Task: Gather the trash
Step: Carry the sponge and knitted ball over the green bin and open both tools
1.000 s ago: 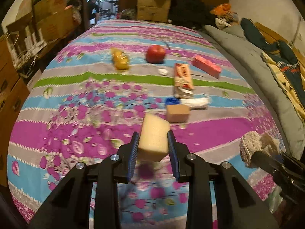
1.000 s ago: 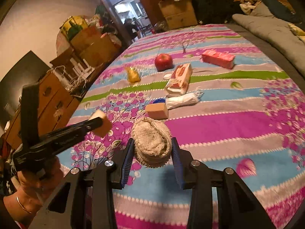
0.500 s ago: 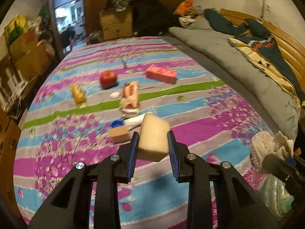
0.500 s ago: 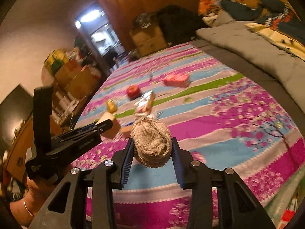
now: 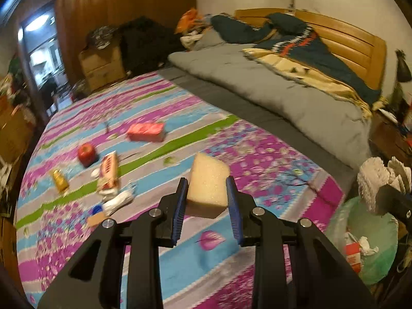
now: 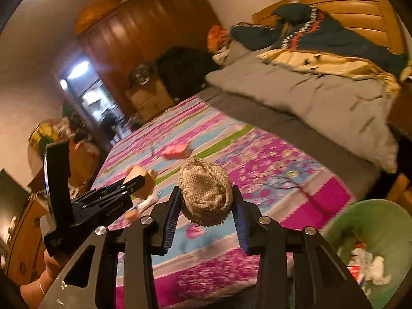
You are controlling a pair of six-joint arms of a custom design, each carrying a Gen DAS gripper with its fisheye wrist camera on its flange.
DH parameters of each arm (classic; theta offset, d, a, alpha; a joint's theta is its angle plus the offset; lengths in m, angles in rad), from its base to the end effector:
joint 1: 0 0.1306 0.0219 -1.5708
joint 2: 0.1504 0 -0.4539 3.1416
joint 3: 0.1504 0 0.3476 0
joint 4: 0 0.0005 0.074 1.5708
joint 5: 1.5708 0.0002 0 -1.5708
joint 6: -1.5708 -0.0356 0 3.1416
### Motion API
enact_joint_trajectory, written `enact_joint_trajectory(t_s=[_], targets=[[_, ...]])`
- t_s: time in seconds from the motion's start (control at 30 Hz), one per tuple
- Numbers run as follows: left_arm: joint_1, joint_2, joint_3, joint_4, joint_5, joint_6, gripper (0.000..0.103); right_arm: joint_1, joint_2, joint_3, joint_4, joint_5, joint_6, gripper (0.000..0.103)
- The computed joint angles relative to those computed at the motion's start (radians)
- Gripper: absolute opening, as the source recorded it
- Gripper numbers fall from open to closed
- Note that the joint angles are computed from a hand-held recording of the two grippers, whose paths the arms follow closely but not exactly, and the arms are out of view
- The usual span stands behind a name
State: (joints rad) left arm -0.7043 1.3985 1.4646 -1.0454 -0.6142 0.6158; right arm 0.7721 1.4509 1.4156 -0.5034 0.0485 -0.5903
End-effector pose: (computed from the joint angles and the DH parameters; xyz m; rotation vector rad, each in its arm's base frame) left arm 0.3301 -0.2542 0.5217 -0.1208 2.3178 0.1472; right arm 0.3433 0.3312 0.5156 -0.1698 2.1969 0.7456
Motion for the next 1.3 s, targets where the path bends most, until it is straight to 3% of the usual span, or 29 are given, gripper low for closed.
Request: enact_joint_trajectory(t_s=[0.27,0.5,0.83,1.1,1.3], targets=[[-0.09,0.119,0.131,0.028,0.021,-0.105,0.029,-0.092,-0.144,-0.113,-0.075,0.124,-0.015,0.041],[-0.172,0.229,0.245,0.043,0.063,-0.209,0.029,-0.191,-0.25,-0.209,-0.144,0.162,-0.04,0.041],[-0.243,0.348,0.358,0.03,0.232,-0.331,0.029,-0.307,-0.356,-0.307,-0.282,0.198,-0.055,0.041],[-0.24,0.357,0.312,0.085,0.459,-0.377,0.029,-0.318,-0.387,-0.369,-0.341,0.186,-0.08,0.041],[-0.256,0.35,0.278,0.101,0.483,-0.415,0.029,-0.292,-0.374,-0.371,-0.338,0.185,-0.089,0.041]])
